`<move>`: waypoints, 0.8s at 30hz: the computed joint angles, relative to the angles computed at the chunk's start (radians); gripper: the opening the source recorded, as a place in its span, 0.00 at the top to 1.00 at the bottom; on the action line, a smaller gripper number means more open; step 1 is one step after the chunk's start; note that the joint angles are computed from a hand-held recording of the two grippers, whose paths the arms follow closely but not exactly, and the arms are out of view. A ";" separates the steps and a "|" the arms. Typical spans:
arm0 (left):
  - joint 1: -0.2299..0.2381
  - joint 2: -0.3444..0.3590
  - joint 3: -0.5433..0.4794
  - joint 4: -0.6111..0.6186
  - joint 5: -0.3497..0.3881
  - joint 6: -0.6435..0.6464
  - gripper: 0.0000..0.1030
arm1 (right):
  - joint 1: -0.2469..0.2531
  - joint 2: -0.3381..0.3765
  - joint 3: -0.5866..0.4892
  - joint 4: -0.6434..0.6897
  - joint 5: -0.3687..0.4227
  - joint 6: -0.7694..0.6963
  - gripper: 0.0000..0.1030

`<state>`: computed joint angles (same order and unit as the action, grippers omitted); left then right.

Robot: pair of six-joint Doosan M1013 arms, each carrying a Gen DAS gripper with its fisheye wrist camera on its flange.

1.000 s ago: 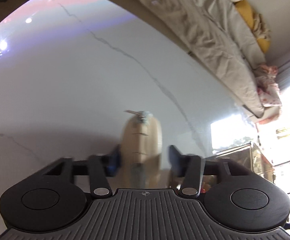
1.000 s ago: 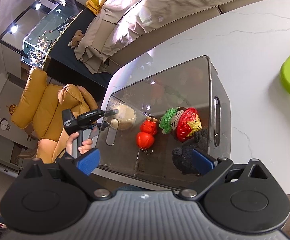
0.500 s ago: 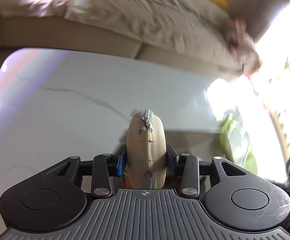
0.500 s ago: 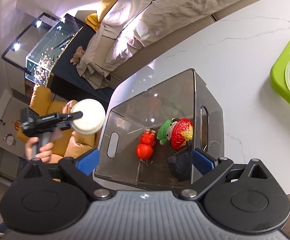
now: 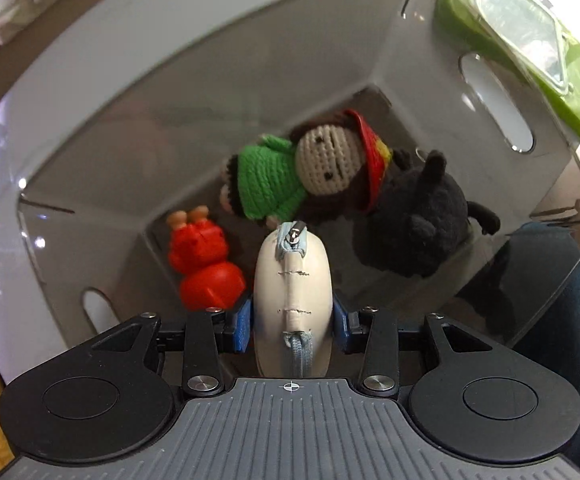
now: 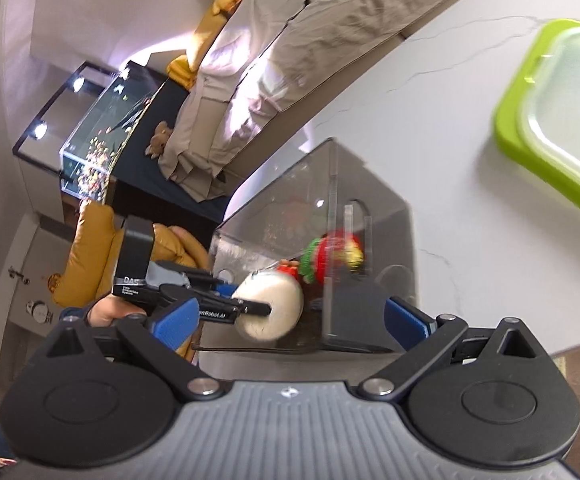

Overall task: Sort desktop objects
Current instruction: 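Lower the beige pouch into the clear box and open the left gripper, then grasp the edge of the lime-green cutting board with the right gripper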

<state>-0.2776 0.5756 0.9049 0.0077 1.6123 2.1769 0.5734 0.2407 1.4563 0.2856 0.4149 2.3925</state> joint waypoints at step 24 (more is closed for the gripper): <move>-0.058 -0.132 -0.002 -0.312 -0.136 0.020 0.12 | 0.129 -0.242 0.396 -1.258 0.222 1.584 0.01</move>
<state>-0.3355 0.4435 0.9031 -0.3045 1.4763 2.1970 0.7019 -0.0010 1.8524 -0.9724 0.6368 3.9769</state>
